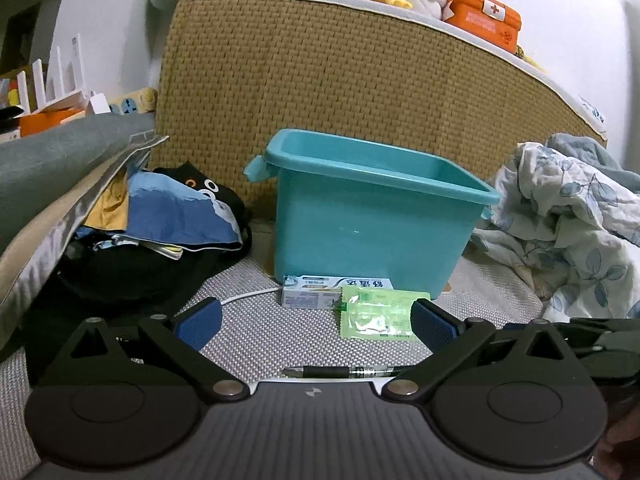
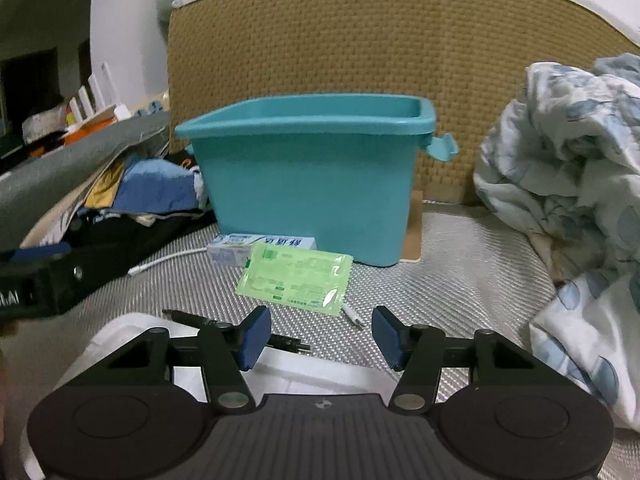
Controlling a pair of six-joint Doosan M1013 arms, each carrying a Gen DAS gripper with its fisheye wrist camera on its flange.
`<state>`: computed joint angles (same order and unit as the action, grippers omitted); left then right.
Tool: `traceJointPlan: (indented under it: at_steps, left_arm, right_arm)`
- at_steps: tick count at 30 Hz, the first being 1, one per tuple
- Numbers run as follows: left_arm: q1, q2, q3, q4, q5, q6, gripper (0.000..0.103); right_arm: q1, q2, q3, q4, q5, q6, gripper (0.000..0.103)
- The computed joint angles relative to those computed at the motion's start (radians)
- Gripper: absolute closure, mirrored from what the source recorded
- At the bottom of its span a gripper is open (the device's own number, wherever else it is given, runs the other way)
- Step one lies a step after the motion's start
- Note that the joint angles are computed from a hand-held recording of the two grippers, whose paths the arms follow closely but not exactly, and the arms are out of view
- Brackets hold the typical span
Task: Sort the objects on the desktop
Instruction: 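Approach the green medicine packet with the right gripper and grasp it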
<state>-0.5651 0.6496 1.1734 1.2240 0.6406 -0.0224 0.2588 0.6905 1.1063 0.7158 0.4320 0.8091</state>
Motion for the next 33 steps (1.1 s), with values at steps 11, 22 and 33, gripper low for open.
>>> traceJointPlan:
  at_steps: [11, 22, 33]
  left_arm:
    - [0.021, 0.016, -0.042, -0.070, -0.021, 0.086, 0.000]
    - [0.036, 0.025, -0.060, -0.155, -0.058, 0.111, 0.000]
    - [0.043, 0.049, -0.094, -0.189, -0.072, 0.175, 0.000]
  right_arm:
    - [-0.001, 0.056, -0.108, -0.049, 0.151, -0.035, 0.048]
    - [-0.007, 0.130, -0.237, -0.106, 0.233, 0.035, 0.050]
    - [-0.018, 0.208, -0.376, -0.142, 0.301, 0.127, 0.054]
